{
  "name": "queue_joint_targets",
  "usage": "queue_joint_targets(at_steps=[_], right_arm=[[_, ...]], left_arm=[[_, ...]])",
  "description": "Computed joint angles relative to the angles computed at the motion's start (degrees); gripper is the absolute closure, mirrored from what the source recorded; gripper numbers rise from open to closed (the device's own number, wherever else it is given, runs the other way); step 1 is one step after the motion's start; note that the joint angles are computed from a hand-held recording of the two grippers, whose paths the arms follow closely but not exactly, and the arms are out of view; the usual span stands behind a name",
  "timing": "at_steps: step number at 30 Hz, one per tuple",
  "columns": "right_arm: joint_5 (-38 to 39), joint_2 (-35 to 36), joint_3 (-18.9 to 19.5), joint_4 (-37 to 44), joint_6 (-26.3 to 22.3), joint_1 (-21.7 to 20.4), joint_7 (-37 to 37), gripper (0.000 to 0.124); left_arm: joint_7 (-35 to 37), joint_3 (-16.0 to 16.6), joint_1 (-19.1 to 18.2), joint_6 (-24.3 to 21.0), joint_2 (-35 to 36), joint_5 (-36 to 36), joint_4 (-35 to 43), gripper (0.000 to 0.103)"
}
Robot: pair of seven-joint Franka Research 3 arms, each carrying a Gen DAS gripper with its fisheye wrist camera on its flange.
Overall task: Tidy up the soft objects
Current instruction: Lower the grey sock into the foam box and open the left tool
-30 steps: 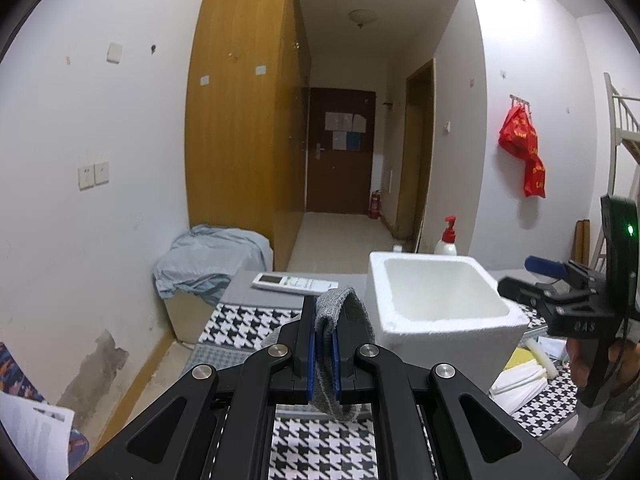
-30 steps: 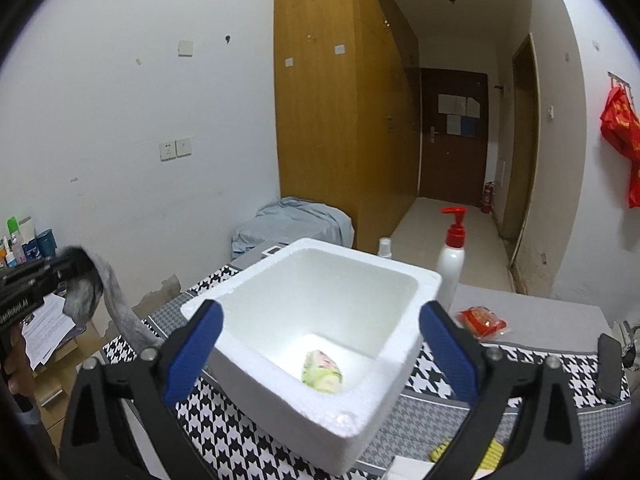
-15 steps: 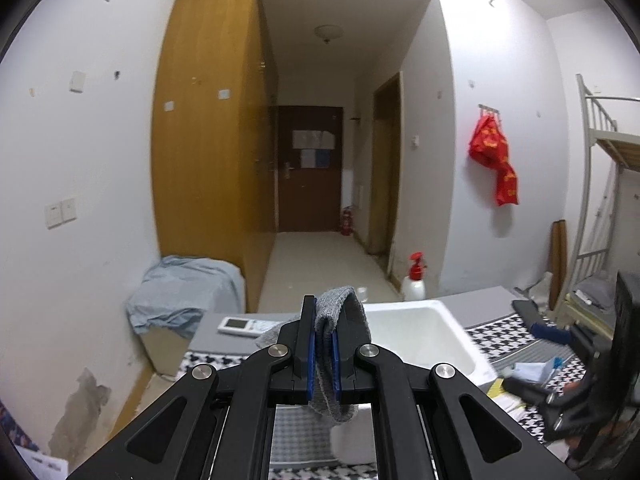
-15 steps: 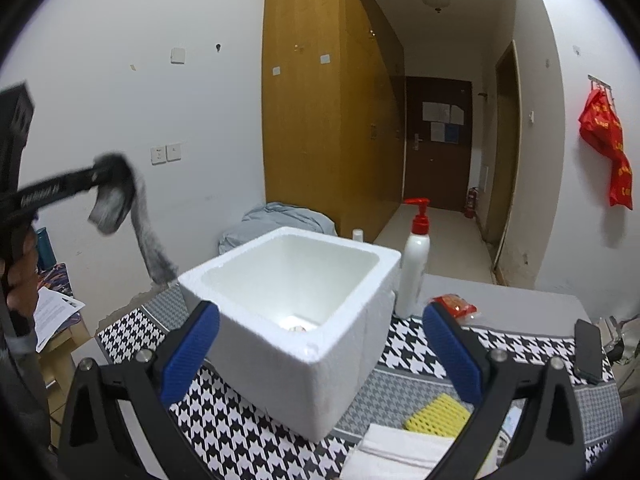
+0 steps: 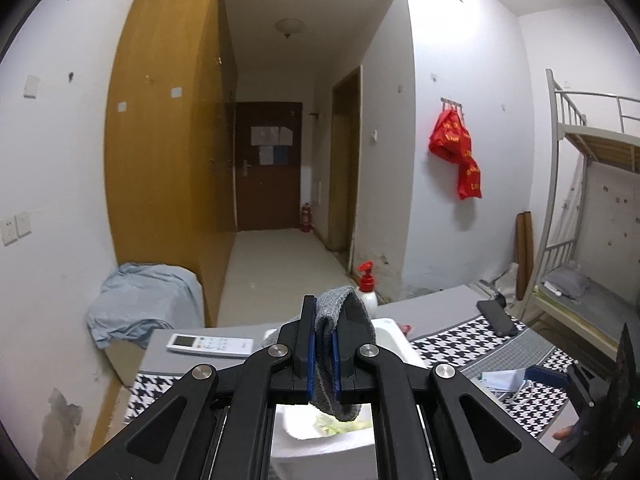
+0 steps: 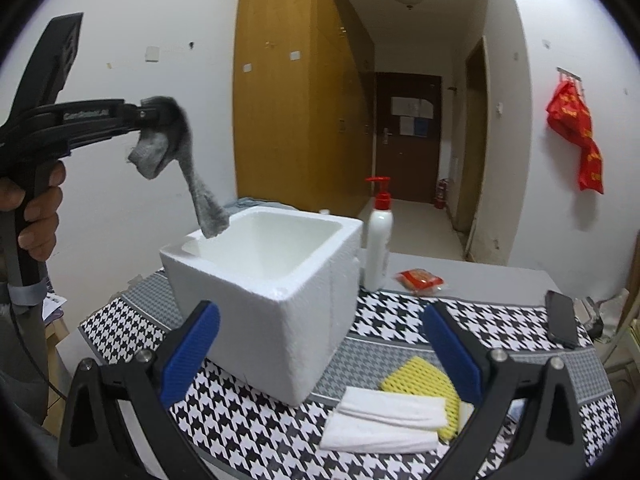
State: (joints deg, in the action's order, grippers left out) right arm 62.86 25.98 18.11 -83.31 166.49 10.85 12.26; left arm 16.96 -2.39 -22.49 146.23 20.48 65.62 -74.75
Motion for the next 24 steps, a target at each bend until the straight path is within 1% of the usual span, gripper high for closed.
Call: queue_joint_targets(at_steps=[2, 6, 10, 16, 22, 24], right_arm=[[1.0, -0.6, 0.2, -0.9, 0.4, -0.5, -0.6, 0.021], [1.4, -1.1, -0.5, -2.2, 2.0, -0.3, 0.3, 0.021], [0.9, -1.6, -0.9, -3.3, 3.7, -0.4, 1.7, 0.021], [-0.2, -2.2, -1.4, -5.0, 5.9, -0.7, 4.3, 0.021], [-1.0, -2.6, -0.5, -6.0, 6.6, -2.0, 5.3, 0.021], [-1.7, -2.8, -0.9, -6.3, 6.7, -1.8, 6.4, 0.021]], left_arm=[[1.9, -0.5, 0.7, 0.5, 1.5, -2.2, 1.6, 0.097], [5.4, -0.3, 0.7, 1.1, 4.8, -6.3, 5.7, 0.097], [9.1, 0.4, 0.4, 1.3, 7.5, -10.6, 9.0, 0.097], [14.0, 1.3, 0.1, -0.1, 11.3, -17.0, 13.3, 0.097], [17.4, 2.2, -0.7, -2.5, 13.9, -20.5, 16.8, 0.097], [18.1, 2.5, -1.1, -3.7, 14.6, -21.3, 17.8, 0.096]])
